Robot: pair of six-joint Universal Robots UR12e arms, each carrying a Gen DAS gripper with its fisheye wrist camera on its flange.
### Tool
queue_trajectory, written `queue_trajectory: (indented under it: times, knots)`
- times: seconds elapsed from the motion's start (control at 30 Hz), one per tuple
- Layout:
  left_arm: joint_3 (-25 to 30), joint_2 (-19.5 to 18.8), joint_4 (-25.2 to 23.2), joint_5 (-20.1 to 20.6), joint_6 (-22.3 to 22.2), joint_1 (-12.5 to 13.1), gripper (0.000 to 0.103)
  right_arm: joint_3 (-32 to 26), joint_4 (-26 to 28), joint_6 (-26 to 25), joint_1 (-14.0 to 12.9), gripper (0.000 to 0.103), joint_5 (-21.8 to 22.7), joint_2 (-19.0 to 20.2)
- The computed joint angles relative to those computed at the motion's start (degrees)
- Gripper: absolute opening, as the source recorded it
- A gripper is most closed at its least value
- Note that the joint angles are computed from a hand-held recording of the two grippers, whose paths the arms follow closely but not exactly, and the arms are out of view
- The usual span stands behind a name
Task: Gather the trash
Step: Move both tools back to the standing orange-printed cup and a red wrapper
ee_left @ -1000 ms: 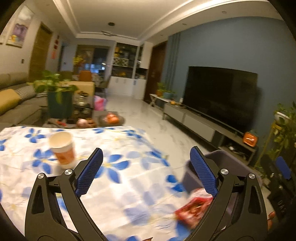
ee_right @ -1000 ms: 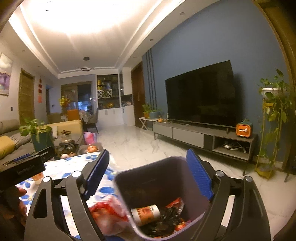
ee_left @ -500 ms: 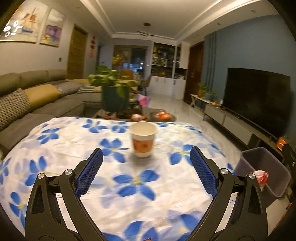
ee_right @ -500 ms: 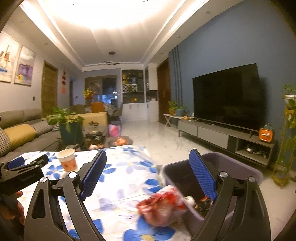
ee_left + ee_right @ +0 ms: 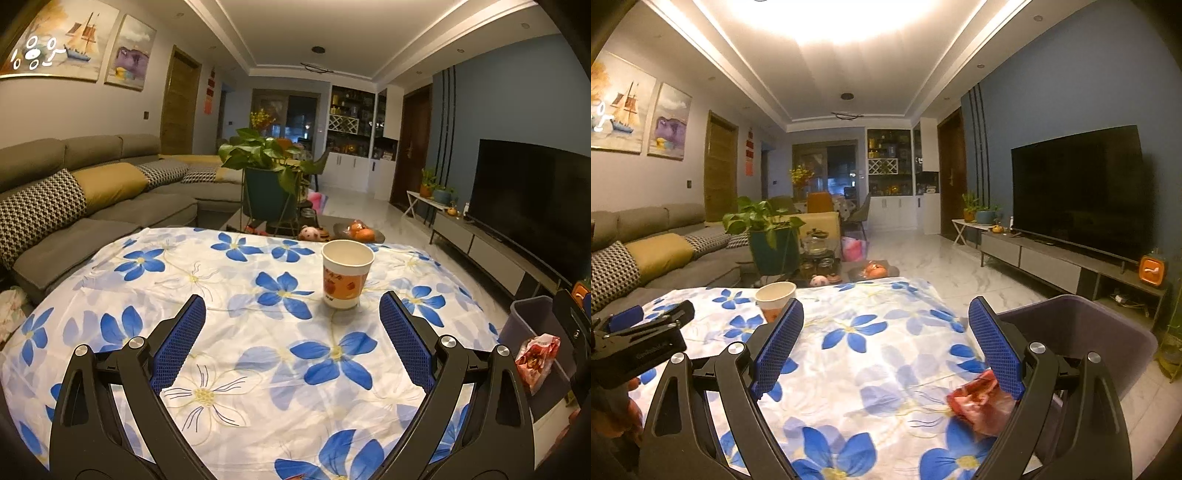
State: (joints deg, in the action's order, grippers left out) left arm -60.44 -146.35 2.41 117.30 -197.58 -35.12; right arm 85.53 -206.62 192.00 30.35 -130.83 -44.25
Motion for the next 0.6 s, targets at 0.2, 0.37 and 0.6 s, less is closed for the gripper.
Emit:
queue_trajectory:
  times: [0.2, 0.37, 0.6]
  knots:
    - [1.3, -0.9, -1.3, -1.0, -0.1, 0.4, 0.093, -0.7, 1.7, 1.1, -0.5, 0.089, 1.5, 0.3]
    - [3.6, -2.3, -1.8, -4.2, 0.0, 0.9, 0.093, -1.5, 3.6, 2.8, -1.0, 0.091, 2.3, 0.8]
    - [12.2, -6.9, -6.0, -8.2, 0.7, 1.7, 0.095, -3.7, 5.5, 5.1, -1.8, 0.092, 3.3, 1.8]
